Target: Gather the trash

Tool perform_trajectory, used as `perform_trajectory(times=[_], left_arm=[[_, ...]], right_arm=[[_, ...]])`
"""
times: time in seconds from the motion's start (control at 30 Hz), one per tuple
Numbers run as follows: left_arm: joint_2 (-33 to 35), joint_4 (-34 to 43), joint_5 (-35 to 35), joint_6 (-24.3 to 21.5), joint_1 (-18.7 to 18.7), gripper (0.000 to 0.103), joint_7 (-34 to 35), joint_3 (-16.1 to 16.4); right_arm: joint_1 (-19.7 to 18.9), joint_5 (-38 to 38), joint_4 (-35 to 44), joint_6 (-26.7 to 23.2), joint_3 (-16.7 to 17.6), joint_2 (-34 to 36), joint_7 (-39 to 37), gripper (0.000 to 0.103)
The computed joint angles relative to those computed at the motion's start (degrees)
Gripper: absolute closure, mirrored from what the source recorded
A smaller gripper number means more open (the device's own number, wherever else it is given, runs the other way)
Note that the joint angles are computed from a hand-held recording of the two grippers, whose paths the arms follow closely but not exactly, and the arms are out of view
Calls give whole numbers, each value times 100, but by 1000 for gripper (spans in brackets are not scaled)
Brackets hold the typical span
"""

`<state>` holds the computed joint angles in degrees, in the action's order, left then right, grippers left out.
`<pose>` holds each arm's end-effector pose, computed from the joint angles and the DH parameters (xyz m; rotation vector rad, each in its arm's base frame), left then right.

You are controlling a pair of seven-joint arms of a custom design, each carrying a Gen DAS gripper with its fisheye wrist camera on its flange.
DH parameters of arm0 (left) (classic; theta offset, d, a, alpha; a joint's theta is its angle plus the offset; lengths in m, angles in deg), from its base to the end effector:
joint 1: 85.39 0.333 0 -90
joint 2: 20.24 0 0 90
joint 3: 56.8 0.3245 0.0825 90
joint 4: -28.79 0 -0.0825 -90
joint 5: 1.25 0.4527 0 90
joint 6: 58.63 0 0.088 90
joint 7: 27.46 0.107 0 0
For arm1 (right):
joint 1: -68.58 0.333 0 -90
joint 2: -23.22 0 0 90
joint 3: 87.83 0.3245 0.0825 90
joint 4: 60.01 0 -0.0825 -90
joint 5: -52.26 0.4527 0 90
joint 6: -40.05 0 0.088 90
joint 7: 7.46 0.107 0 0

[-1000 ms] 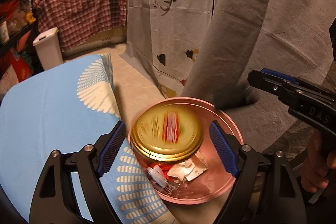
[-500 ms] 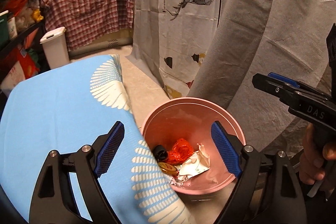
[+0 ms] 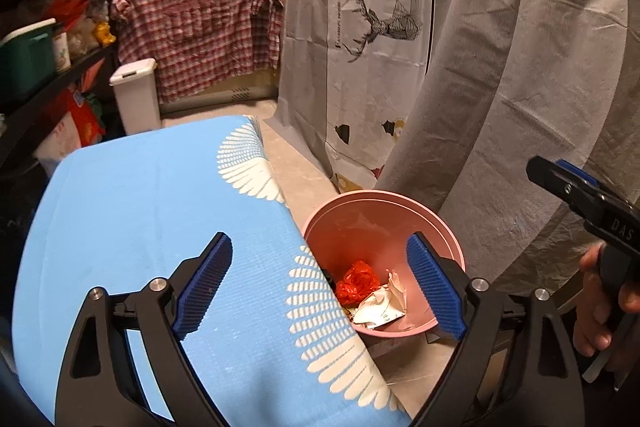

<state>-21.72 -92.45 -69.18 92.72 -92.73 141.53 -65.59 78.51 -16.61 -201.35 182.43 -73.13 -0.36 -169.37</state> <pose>0.6128 -0.1526 0.4472 -1.0538 2.3722 -1.2556 0.4609 0.2180 0.4553 -1.0862 2.0228 -1.0210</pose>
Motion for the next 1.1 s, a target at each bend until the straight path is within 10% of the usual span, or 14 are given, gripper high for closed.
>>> perform_trajectory(times=[1.1], left_arm=[[-2290,-2447,-293,885,-764,8,159,1023]], right_arm=[[1131,1426,-199,-1677,757,-415,-325,5]])
